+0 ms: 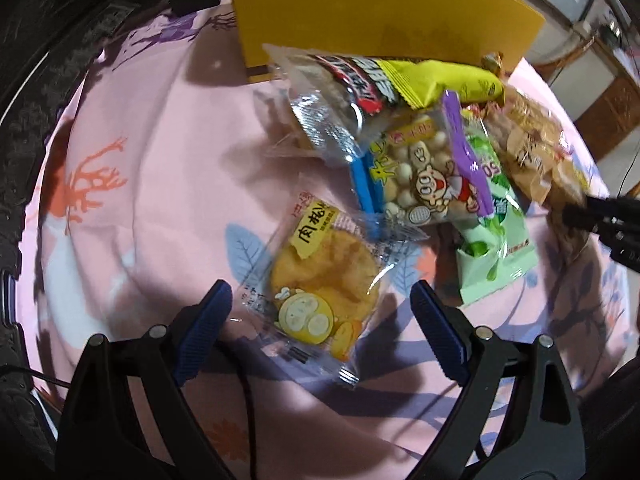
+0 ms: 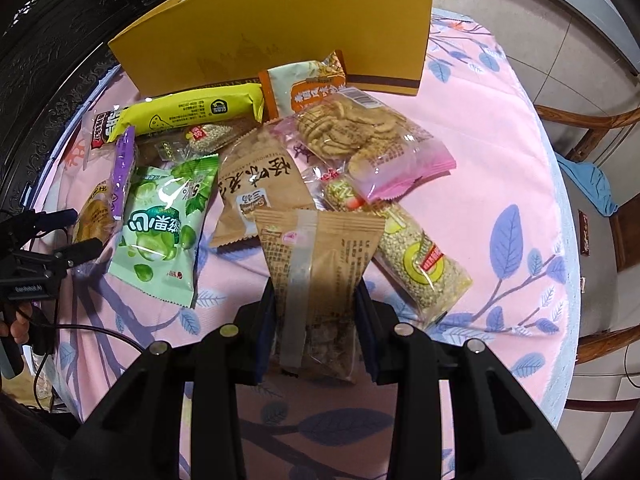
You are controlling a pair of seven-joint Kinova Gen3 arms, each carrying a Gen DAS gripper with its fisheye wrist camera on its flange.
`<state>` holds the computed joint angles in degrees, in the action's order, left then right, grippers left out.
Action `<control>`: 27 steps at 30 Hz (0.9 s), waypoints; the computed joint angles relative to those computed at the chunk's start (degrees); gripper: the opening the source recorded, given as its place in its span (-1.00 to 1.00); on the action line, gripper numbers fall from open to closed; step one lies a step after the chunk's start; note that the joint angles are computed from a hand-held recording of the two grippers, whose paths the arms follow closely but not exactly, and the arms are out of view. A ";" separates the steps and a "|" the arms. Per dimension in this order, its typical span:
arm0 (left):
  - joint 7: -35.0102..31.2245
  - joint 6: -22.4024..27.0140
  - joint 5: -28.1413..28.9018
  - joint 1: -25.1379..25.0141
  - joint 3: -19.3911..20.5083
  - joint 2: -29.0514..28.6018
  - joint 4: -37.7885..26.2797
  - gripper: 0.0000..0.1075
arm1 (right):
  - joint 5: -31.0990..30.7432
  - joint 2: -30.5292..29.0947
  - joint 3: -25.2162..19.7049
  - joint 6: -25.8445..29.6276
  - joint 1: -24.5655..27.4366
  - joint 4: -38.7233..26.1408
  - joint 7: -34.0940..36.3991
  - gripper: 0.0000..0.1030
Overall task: Organize snacks
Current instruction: 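Grasp the brown paper snack bag with the right gripper while the left grasps the round cake pack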
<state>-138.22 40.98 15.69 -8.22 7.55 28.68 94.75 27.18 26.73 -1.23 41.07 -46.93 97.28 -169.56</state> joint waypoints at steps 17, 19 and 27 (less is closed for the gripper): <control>-4.97 0.06 4.73 -2.58 1.81 -0.92 1.23 0.03 | 1.32 -0.20 0.24 -0.38 -0.73 0.10 0.05 -0.32; -5.44 0.04 5.57 -2.91 1.78 -1.04 1.50 0.03 | 1.63 -0.26 0.14 -0.39 -0.84 -0.11 0.17 -0.32; -6.52 2.09 9.21 -4.74 1.55 -1.52 1.96 0.01 | 1.56 -0.96 0.16 -0.79 -0.85 0.56 -0.84 -0.32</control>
<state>-144.74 43.07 24.89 -12.96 9.10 27.16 96.71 28.74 25.77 -1.06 40.28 -47.77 97.84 -170.39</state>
